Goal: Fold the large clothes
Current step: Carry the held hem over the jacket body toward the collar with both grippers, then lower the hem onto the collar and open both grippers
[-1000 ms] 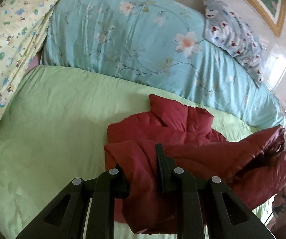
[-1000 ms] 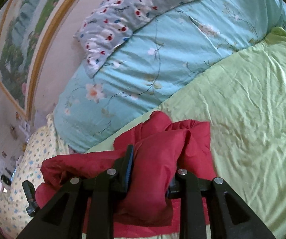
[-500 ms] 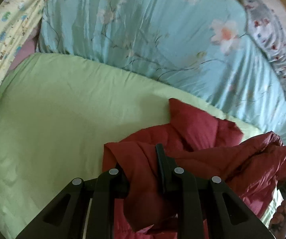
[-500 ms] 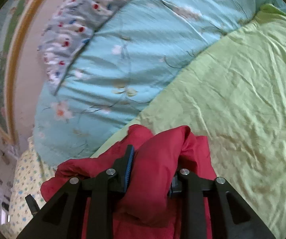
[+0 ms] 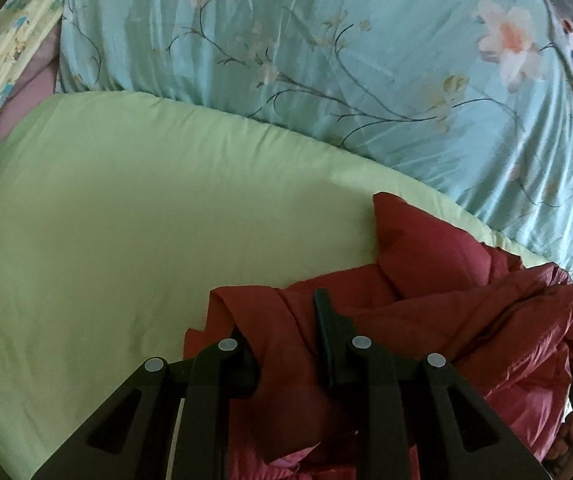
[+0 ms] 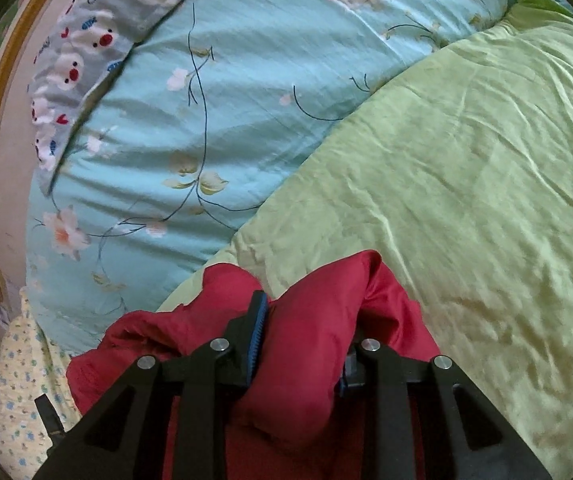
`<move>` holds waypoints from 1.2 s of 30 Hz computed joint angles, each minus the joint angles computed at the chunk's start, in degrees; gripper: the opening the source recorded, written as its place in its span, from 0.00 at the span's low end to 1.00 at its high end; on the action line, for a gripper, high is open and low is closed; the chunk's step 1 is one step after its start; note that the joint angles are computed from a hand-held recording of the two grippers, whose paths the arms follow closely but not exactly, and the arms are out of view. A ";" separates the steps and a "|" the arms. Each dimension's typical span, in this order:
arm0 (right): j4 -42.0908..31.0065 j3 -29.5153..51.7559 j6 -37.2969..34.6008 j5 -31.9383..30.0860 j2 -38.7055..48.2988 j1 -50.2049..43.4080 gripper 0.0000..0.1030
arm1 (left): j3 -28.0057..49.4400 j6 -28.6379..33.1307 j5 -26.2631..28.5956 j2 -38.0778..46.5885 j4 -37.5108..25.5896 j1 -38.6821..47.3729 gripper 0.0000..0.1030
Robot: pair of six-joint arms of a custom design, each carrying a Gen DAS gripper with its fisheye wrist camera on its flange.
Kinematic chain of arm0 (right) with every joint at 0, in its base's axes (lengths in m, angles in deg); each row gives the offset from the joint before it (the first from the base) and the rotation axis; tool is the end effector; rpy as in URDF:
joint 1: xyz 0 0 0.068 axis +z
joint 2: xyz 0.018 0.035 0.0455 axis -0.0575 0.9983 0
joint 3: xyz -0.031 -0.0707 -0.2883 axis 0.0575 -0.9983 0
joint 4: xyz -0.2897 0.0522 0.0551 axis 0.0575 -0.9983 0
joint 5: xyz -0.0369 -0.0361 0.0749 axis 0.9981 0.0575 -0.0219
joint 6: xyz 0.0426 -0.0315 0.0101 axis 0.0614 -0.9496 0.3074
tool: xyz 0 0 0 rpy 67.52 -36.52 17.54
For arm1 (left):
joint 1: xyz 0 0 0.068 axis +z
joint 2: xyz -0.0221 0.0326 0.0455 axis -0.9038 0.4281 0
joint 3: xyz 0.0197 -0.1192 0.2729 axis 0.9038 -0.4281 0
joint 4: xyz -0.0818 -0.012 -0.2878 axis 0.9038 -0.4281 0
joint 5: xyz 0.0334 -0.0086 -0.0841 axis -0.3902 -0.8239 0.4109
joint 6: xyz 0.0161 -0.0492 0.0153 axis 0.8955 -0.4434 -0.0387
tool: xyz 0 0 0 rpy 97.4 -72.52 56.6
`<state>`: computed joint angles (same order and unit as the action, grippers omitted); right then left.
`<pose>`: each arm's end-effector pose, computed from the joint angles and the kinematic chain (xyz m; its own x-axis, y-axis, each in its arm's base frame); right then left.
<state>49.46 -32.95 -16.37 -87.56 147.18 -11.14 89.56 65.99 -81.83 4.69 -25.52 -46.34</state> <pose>0.2588 -0.0261 0.2466 -0.6323 0.4775 -0.6100 0.2062 0.8628 0.4617 0.2753 0.0874 0.2326 -0.6668 -0.5284 -0.5255 -0.4748 0.8447 -0.2470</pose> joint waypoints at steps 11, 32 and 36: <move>4.46 1.10 1.52 1.98 7.89 0.65 0.27 | 1.71 -0.51 1.54 8.19 4.97 0.84 0.23; 5.82 1.23 1.31 4.55 9.64 1.93 0.31 | -8.61 4.46 3.41 -27.08 -9.61 -11.84 0.61; 4.77 1.72 0.80 5.07 9.41 2.33 0.33 | -10.47 3.45 -6.48 -23.14 -6.24 -24.48 0.66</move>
<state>54.23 -31.23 -15.57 -82.49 156.60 -8.81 79.09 69.44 -88.31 -18.45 -31.76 -70.82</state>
